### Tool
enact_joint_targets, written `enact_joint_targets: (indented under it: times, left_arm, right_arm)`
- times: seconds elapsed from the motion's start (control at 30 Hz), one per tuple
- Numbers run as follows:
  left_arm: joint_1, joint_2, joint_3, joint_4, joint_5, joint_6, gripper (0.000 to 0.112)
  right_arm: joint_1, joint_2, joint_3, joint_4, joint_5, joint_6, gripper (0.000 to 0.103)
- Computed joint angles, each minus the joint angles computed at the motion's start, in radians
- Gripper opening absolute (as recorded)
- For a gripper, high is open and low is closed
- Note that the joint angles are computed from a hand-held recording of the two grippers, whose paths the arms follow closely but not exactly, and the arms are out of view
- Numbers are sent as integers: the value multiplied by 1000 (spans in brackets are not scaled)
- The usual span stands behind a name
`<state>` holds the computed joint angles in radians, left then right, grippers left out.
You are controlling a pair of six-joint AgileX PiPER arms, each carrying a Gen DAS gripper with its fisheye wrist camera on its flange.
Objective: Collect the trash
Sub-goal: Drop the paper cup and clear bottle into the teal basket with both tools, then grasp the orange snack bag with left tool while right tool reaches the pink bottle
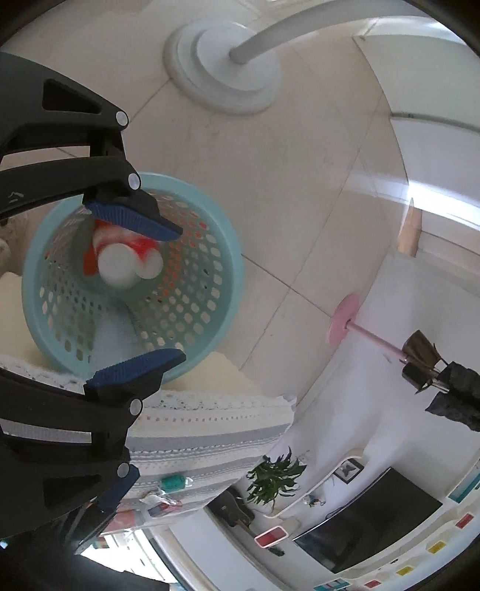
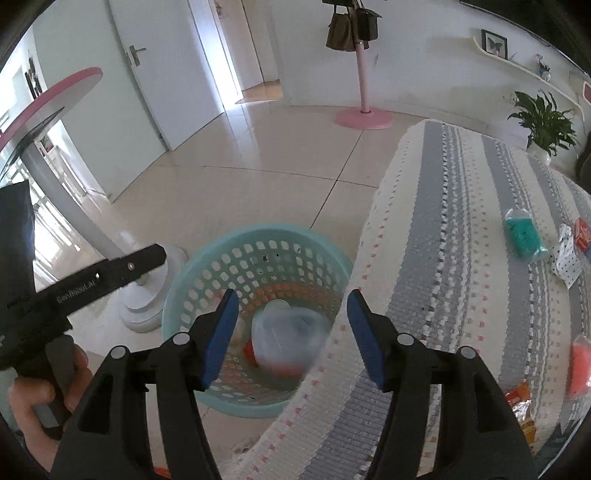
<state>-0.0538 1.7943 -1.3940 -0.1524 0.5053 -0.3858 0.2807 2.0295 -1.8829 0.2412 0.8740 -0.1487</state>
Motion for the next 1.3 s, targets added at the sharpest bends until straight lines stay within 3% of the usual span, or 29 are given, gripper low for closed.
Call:
enact_joint_targets:
  times: [0.23, 0.47, 0.63, 0.87, 1.03, 1.2, 1.3]
  left_arm:
    - [-74, -19, -21, 17, -31, -14, 59]
    - [-259, 3, -138, 6, -37, 12, 59]
    - [-426, 71, -241, 43, 25, 32, 59]
    - [-545, 185, -319, 5, 111, 71, 59]
    - [-575, 293, -439, 49, 245, 19, 58]
    - [-584, 387, -573, 50, 368, 5, 58]
    - [-592, 446, -661, 35, 422, 9, 58]
  right_arm:
    - [-54, -116, 143, 5, -59, -58, 58]
    - [-198, -324, 305, 46, -108, -133, 57]
    - [-358, -476, 437, 105, -102, -243, 57]
    - [-576, -652, 687, 182, -82, -465, 61]
    - [-599, -734, 849, 139, -135, -556, 68]
    - [-517, -716, 902, -34, -197, -430, 68]
    - [-540, -719, 931, -63, -238, -424, 68]
